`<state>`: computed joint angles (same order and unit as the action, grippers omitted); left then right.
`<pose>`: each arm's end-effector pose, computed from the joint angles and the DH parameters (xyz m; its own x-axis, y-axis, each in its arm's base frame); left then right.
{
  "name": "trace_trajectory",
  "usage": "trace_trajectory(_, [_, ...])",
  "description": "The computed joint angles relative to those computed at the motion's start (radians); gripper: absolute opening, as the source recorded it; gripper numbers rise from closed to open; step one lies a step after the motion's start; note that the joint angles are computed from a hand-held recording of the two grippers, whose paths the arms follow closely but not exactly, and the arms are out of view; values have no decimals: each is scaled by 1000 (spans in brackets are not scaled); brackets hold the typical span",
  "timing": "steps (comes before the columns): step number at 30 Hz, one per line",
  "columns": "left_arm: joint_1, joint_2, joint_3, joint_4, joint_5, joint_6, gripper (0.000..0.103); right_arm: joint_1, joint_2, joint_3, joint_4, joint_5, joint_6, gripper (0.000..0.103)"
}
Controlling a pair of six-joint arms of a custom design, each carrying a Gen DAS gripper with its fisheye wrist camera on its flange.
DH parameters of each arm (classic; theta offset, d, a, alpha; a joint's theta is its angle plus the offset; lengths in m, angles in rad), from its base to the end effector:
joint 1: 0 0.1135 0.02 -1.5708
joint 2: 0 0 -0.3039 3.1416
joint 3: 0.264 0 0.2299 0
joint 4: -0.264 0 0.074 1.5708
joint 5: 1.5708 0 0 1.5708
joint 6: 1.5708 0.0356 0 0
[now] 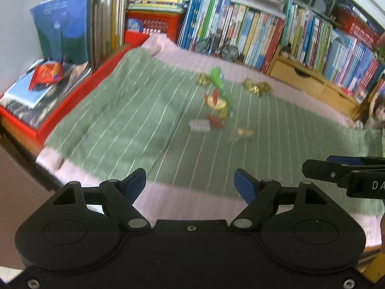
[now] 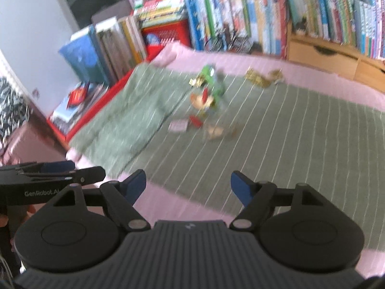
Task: Collect trash
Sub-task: 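Grasp a gold candy wrapper with the right tool while the left tool grasps the green wrapper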
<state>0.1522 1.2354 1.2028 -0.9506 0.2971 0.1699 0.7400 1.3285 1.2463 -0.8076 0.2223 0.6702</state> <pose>0.2029 0.0206 0.3633 -0.8082 0.0396 -0.5876 0.1543 0.9771 -0.1464 0.1837 0.1571 0.3656 -0.7945 0.0950 -0.5998 -0.0787 0.9633 0.2568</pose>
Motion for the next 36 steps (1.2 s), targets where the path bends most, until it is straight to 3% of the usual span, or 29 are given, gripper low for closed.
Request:
trace_trajectory(10, [-232, 251, 270, 106, -100, -188, 79, -355, 63, 139, 47, -151, -225, 85])
trace_trajectory(16, [-345, 445, 486, 93, -171, -313, 79, -558, 178, 296, -2, -269, -376, 86])
trace_trajectory(28, [-451, 860, 902, 1, -290, -446, 79, -814, 570, 679, -113, -471, -562, 87])
trace_trajectory(36, [-466, 1136, 1203, -109, -362, -503, 77, -853, 870, 983, -208, -513, -618, 87])
